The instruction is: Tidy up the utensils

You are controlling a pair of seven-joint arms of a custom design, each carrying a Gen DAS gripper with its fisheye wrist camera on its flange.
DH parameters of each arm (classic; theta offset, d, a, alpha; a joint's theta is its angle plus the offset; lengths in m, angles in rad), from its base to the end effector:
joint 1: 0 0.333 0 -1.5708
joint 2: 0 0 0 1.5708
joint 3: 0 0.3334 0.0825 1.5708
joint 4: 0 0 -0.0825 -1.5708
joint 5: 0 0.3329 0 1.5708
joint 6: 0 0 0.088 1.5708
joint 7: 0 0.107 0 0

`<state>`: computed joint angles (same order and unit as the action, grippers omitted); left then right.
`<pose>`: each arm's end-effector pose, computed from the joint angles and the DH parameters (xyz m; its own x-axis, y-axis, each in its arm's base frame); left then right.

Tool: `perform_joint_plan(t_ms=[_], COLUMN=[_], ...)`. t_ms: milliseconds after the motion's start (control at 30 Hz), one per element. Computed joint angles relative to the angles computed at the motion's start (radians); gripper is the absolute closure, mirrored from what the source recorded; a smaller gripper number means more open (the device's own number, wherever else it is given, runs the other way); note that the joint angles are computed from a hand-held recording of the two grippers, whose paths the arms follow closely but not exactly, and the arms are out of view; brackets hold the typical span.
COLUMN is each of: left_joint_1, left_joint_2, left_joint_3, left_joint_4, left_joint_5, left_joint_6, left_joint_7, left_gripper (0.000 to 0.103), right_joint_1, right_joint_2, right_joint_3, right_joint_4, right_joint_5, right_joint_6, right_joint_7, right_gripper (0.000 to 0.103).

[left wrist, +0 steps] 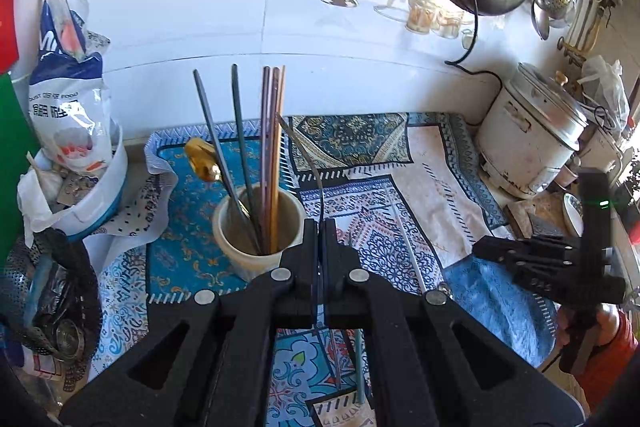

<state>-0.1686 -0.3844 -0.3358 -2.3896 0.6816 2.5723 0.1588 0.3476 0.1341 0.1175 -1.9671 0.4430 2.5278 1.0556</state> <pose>0.3573 -0.2290 0.5502 0.3243 -0.9295 0.1756 -0.6285 -0.3504 -0.6944 0.5208 0.2529 0.4937 0.6429 -0.7477 -0.1662 -0.7132 -0.5052 -0.4859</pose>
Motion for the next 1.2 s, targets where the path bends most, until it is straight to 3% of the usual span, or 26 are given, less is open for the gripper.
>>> perform_joint_plan(t_ms=[133, 500, 867, 933, 1033, 1133, 1200], left_joint_1=[0.008, 0.028, 0.052, 0.052, 0.053, 0.052, 0.049], left_joint_2=[-0.012, -0.021, -0.023, -0.021, -0.017, -0.018, -0.022], left_joint_3=[0.001, 0.03, 0.031, 0.028, 0.022, 0.019, 0.016], left_joint_4=[-0.009, -0.046, -0.058, -0.055, -0.046, -0.04, -0.036], left_joint_5=[0.008, -0.019, -0.018, -0.017, -0.008, 0.001, 0.005], left_joint_6=[-0.019, -0.015, 0.002, 0.003, -0.003, -0.006, -0.01], left_joint_7=[-0.01, -0.02, -0.036, -0.038, -0.043, -0.048, -0.05], left_gripper=[0.103, 0.103, 0.103, 0.103, 0.103, 0.103, 0.103], right_joint_1=[0.009, 0.099, 0.163, 0.163, 0.133, 0.075, 0.061], right_joint_2=[0.119, 0.37, 0.369, 0.359, 0.357, 0.376, 0.358], right_joint_3=[-0.015, -0.031, -0.04, -0.039, -0.015, 0.011, 0.01], right_joint_4=[0.12, 0.388, 0.348, 0.323, 0.327, 0.378, 0.358], right_joint_5=[-0.074, -0.247, -0.349, -0.356, -0.326, -0.228, -0.193], right_joint_6=[-0.094, -0.204, -0.109, -0.078, -0.095, -0.182, -0.173], right_joint_7=[0.077, 0.238, 0.278, 0.28, 0.242, 0.204, 0.194], right_gripper=[0.084, 0.084, 0.081, 0.085, 0.095, 0.097, 0.098])
